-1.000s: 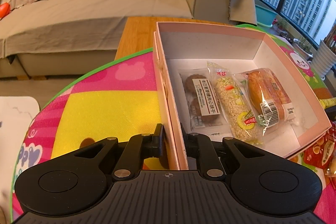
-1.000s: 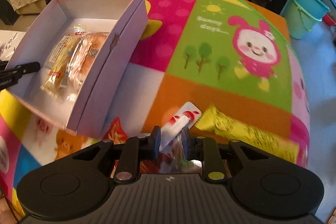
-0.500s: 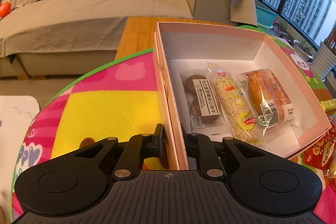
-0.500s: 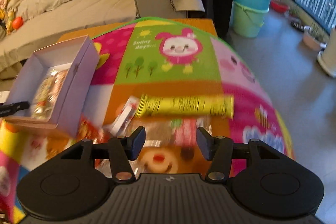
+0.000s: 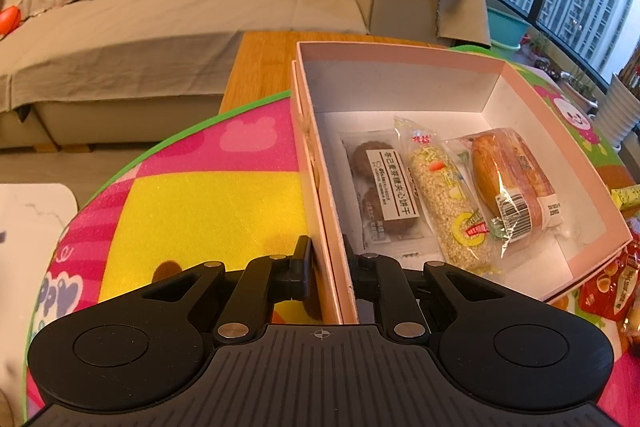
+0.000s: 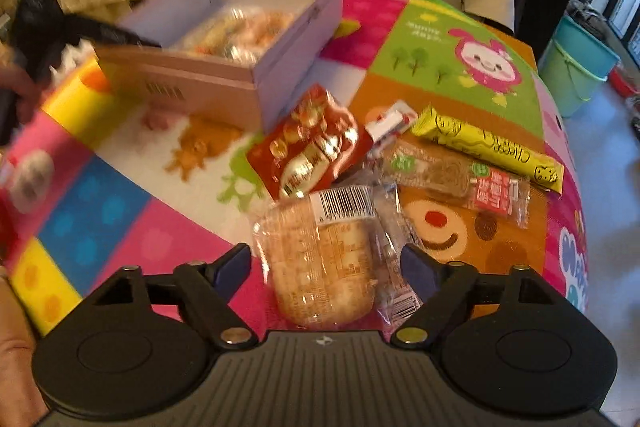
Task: Organize objects
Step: 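Grasp the round wrapped bread bun with the right gripper, then lower the round bun into the pink box and open the right gripper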
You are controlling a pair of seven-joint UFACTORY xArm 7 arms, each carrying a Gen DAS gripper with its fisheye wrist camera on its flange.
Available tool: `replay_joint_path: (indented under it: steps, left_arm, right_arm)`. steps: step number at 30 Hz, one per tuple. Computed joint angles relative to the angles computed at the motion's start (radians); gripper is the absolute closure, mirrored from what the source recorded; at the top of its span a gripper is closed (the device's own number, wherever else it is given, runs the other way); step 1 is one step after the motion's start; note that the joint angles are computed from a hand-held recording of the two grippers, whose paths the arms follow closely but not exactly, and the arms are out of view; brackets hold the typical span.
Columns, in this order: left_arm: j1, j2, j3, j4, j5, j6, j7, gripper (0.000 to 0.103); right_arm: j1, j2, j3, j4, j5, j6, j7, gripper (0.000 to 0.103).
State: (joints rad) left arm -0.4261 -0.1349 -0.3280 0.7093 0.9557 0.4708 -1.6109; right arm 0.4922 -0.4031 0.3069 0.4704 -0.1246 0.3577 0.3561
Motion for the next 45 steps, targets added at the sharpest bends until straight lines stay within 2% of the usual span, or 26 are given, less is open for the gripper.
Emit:
replay_joint_path:
  steps: [2,3,8,11,16,21,26,32,33,35,37,41,45]
  left_arm:
    - [0.0,-0.001,0.0,-0.001,-0.001,-0.001,0.002,0.088]
    - [0.0,-0.002,0.0,-0.002,0.001,-0.001,0.0,0.088]
    - [0.001,-0.003,-0.002,-0.004,0.006,-0.002,-0.009,0.088]
    - [0.001,-0.003,-0.002,-0.004,0.006,-0.002,-0.01,0.088]
    - [0.001,-0.004,-0.002,-0.005,0.009,-0.004,-0.011,0.088]
    - [0.002,-0.005,-0.002,-0.006,0.009,-0.005,-0.012,0.088]
    - [0.004,-0.006,-0.002,-0.007,0.013,-0.009,-0.016,0.088]
    - [0.007,-0.004,-0.001,-0.007,0.013,-0.017,-0.011,0.088]
    - [0.007,-0.004,-0.001,-0.007,0.014,-0.018,-0.013,0.088]
    - [0.007,-0.005,-0.001,-0.008,0.013,-0.018,-0.013,0.088]
    - [0.008,-0.005,-0.001,-0.009,0.017,-0.023,-0.015,0.087]
    - [0.009,-0.005,-0.002,-0.011,0.024,-0.026,-0.026,0.087]
    - [0.01,-0.002,-0.001,-0.009,0.028,-0.026,-0.03,0.088]
  right_arm:
    - [-0.029,0.011,0.038,0.02,-0.043,0.032,0.037,0.049]
    - [-0.03,0.005,0.042,0.02,-0.051,0.035,0.047,0.049]
    - [0.031,-0.057,0.009,0.023,0.003,0.046,0.049,0.05]
    - [0.074,-0.09,-0.02,0.037,0.056,0.025,0.01,0.05]
    - [0.035,-0.051,-0.005,0.145,0.055,-0.06,-0.005,0.05]
    - [0.038,0.162,-0.025,0.36,0.096,-0.135,-0.04,0.05]
    - [0.023,0.447,-0.005,0.646,0.032,-0.077,0.095,0.05]
    - [0.072,0.67,-0.033,0.882,0.111,0.016,0.098,0.05]
    - [0.088,0.691,-0.045,0.906,0.101,0.024,0.105,0.047]
    - [0.116,0.708,-0.068,0.926,0.07,0.028,0.123,0.041]
    - [0.124,0.707,-0.076,0.925,0.059,0.019,0.123,0.04]
    - [0.106,0.664,-0.06,0.879,0.096,0.013,0.083,0.039]
    - [0.065,0.588,-0.034,0.786,0.178,-0.002,0.008,0.036]
